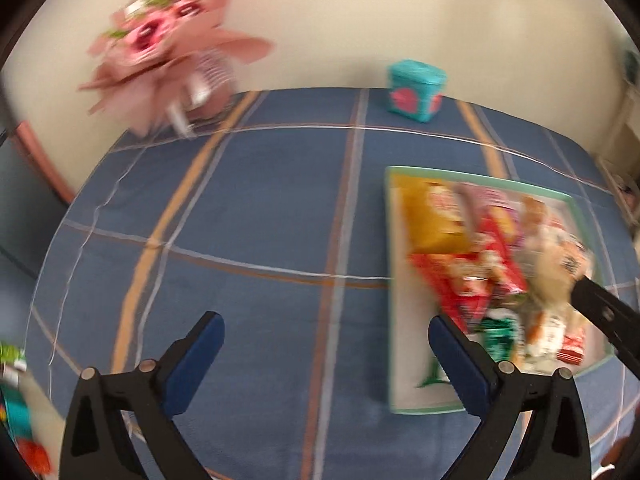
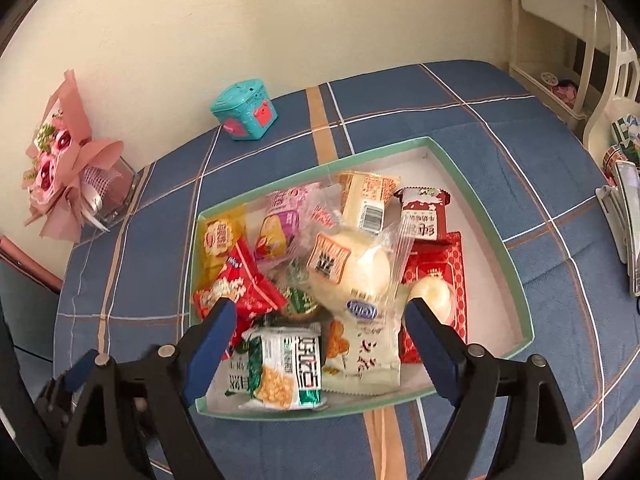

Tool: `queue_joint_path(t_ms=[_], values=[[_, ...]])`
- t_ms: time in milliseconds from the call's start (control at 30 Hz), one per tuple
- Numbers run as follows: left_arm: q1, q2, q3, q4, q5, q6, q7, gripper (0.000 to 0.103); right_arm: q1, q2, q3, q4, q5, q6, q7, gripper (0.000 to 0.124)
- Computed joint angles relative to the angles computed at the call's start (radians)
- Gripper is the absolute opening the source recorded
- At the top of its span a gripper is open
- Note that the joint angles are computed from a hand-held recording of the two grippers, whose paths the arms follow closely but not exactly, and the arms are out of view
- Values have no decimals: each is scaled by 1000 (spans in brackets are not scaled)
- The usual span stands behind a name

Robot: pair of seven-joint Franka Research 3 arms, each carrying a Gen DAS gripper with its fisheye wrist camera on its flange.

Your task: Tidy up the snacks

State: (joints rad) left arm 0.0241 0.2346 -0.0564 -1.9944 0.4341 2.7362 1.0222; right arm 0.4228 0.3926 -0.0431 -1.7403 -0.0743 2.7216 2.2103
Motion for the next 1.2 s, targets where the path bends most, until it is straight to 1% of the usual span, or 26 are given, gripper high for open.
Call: queue_joint_path(t_ms=[100, 133, 167, 200, 267, 333, 500, 567, 633, 767, 900, 1100, 1200], values=[[18, -20, 15, -30, -8, 21, -31, 103, 16, -19, -2, -31, -23, 16, 1, 88], [18, -26, 22, -37, 7, 25, -44, 103, 21, -23, -4, -38, -31, 17, 2, 88], [15, -32, 30, -42, 32, 25, -60, 103, 25, -26, -4, -43, -39, 16, 2, 94], [4, -42, 45, -47, 85, 16, -99, 103, 32, -31, -5, -50, -52, 13, 5, 102], [-10, -56, 59, -52, 174, -8, -166, 103, 42, -39, -7, -61, -73, 13, 11, 103], [-5, -68, 55, -63, 220, -15, -191, 103, 49, -47, -6, -71, -88, 14, 20, 103], [8, -89, 34, -81, 253, -54, -180, 103, 65, -65, -10, -94, -134, 12, 55, 103], [12, -103, 28, -94, 262, -56, -182, 103, 65, -70, -7, -101, -145, 14, 64, 103], [19, -113, 23, -103, 255, -52, -181, 103, 65, -75, -5, -107, -155, 15, 71, 103], [37, -133, 10, -126, 175, -40, -132, 103, 69, -81, -5, -113, -183, 9, 91, 103], [44, -149, 8, -138, 158, -26, -120, 103, 69, -84, -1, -114, -199, 12, 104, 103], [51, -161, 1, -147, 99, -19, -59, 103, 68, -80, 4, -105, -208, -1, 104, 103], [50, -166, 0, -148, 90, -21, -48, 103, 71, -81, 3, -105, -215, -1, 112, 103]])
